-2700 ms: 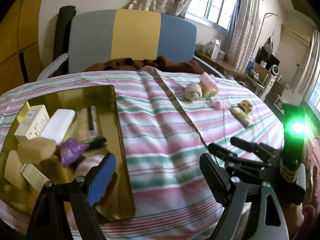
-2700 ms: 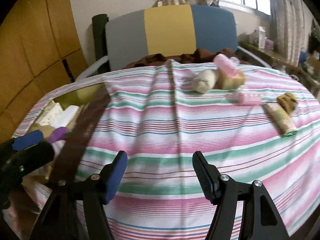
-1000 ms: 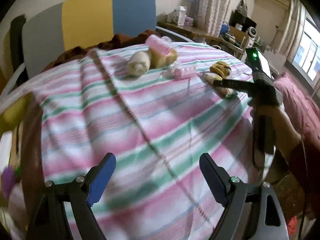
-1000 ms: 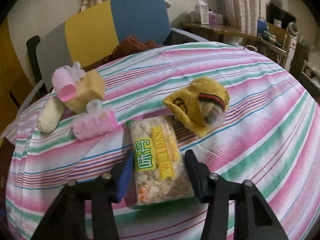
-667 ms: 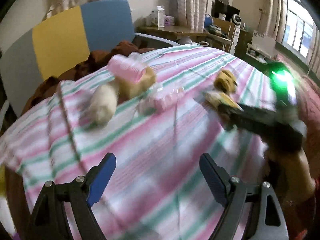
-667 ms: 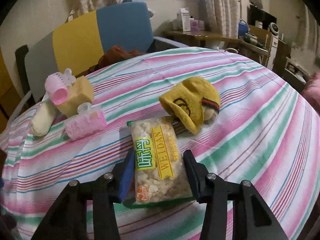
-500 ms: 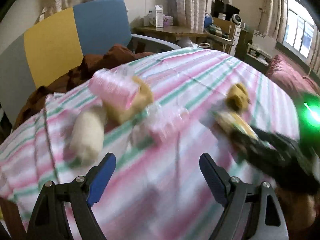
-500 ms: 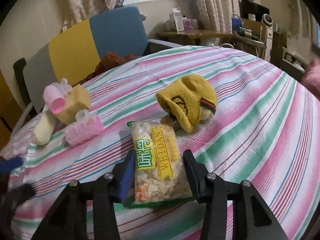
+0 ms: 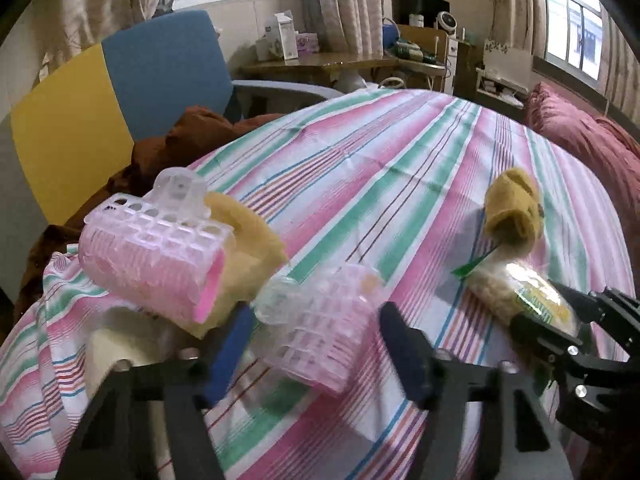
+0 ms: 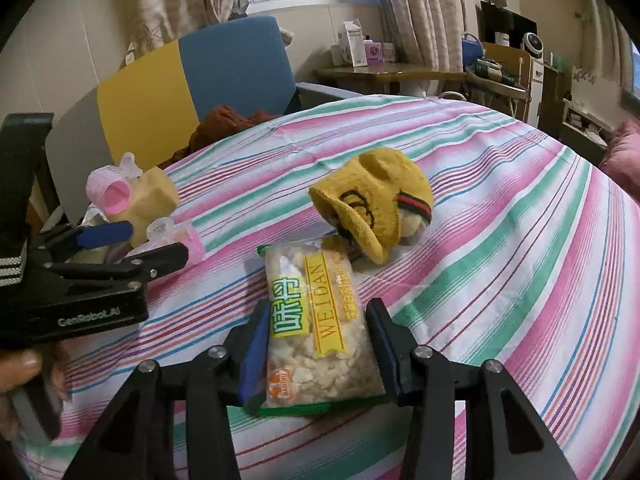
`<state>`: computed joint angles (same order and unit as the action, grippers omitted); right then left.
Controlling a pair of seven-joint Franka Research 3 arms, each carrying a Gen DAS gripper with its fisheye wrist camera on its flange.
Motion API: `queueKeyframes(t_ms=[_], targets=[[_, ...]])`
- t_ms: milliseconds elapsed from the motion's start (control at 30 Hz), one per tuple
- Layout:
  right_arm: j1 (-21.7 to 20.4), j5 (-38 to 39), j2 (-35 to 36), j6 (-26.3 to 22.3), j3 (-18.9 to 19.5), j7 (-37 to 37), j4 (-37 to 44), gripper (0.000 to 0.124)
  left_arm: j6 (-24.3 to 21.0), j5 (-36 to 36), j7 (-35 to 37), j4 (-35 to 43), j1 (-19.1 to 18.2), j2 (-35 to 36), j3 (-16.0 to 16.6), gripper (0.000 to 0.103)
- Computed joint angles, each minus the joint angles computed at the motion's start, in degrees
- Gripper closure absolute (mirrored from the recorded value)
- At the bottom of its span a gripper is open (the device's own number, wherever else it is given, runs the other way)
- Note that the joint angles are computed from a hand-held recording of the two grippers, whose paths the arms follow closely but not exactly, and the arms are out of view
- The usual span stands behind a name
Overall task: Organize objects
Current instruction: 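Grasp the clear pink hair roller with the left tool while the right tool grasps the WEIDAN bag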
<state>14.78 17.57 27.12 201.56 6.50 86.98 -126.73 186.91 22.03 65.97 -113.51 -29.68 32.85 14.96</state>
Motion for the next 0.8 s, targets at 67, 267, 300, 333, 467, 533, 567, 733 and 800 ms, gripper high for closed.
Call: queueKeyframes(t_ms=[67, 267, 300, 333, 467, 533, 567, 733, 800], targets=[[0.5, 0.4, 0.1, 0.0, -0.5, -0.2, 0.1, 0.075, 0.7, 0.6, 1.1, -0.4, 2.6, -0.4, -2.8, 0.041], [1.2, 1.1, 0.4, 0.3, -0.9, -0.8, 0.5, 0.075, 4.9, -3.8, 1.7, -5.7, -2.0, -2.2, 1.1, 0.041], [1.7, 1.5, 0.4, 0.4, -1.3, -1.1, 0.4, 0.075, 5.8, -5.3, 1.8, -7.0, -3.1, -2.8, 2.1, 0.041], [2.2, 1.8, 0.4, 0.6, -1.6, -1.5, 0.5, 0.076, 7.0, -7.0, 1.8, -8.7, -4.5, -3.4, 3.3, 0.041], [0.5, -0.7, 0.4, 1.1, 0.1, -1.8, 0.3, 0.076, 12.1, -15.5, 3.3, -16.4, -11.3, -6.4, 9.0, 0.041], [0.0, -2.2, 0.4, 1.6, 0.7, -2.3, 0.0, 0.077, 13.1, -18.7, 4.7, -18.9, -12.8, -7.6, 10.1, 0.041], [-1.0, -3.9, 0.3, 2.2, 1.6, -2.5, -0.3, 0.077, 13.8, -21.4, 6.1, -20.8, -15.2, -8.3, 11.7, 0.041], [-1.5, -9.5, -0.2, 5.8, 3.2, -4.4, -2.1, 0.077, 18.2, -31.7, 11.6, -25.7, -21.1, -9.7, 14.5, 0.041], [0.7, -9.0, -0.3, 7.0, 1.9, -6.7, -2.4, 0.077, 19.8, -36.3, 14.1, -27.2, -23.1, -10.2, 15.1, 0.041]])
